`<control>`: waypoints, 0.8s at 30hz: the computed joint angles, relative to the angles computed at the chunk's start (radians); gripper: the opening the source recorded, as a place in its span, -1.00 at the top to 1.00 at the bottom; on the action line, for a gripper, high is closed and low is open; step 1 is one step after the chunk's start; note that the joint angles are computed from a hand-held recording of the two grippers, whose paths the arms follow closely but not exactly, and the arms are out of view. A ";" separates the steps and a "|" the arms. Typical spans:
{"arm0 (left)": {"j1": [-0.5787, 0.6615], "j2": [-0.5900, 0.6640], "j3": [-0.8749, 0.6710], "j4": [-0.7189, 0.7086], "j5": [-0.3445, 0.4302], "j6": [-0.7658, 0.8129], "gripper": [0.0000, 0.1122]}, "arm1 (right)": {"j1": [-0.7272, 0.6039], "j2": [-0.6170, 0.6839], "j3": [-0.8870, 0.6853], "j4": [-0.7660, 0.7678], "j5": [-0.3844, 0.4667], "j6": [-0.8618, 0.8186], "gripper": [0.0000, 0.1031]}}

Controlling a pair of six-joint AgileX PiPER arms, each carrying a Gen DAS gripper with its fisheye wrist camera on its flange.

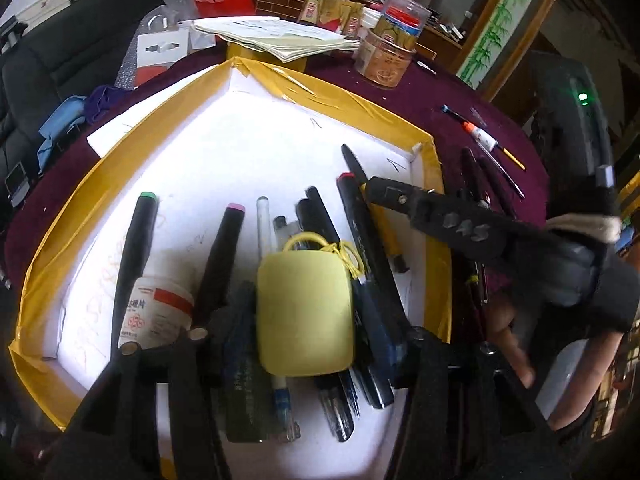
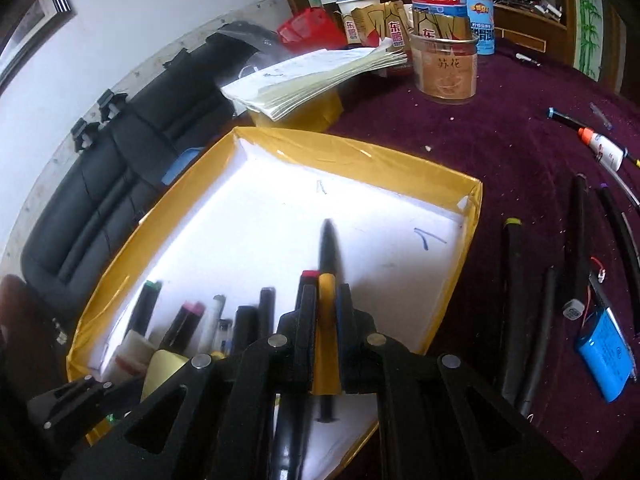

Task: Organize rigid objects
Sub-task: 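Carry the tag and yellow pen to the white tray and release, then grasp the blue battery pack with the right tool while the left tool grasps a black marker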

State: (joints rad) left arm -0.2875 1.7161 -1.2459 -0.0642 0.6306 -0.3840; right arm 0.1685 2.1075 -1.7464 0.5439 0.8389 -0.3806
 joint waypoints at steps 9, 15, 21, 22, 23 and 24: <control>-0.098 -0.109 0.091 0.118 -0.108 -0.178 -0.02 | -0.236 -0.242 0.366 0.416 0.036 -0.432 0.40; -0.201 -0.099 0.018 0.003 -0.107 -0.059 -0.02 | -0.439 -0.258 0.336 0.380 0.185 -0.508 0.39; -0.341 0.022 -0.172 0.227 0.052 -0.251 -0.02 | -0.508 -0.097 0.015 0.265 0.299 -0.467 0.32; -0.349 0.041 -0.191 0.226 0.068 -0.252 -0.02 | -0.504 -0.063 -0.022 0.250 0.298 -0.470 0.32; -0.352 0.054 -0.204 0.215 0.082 -0.244 -0.02 | -0.499 -0.027 -0.045 0.237 0.294 -0.479 0.32; -0.354 0.066 -0.215 0.209 0.092 -0.240 -0.02 | -0.492 -0.008 -0.047 0.235 0.277 -0.485 0.32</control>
State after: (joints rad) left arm -0.6410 1.7821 -1.4613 0.1447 0.7230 -0.6237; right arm -0.3240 2.0997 -1.7935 0.7788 1.1164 -0.8659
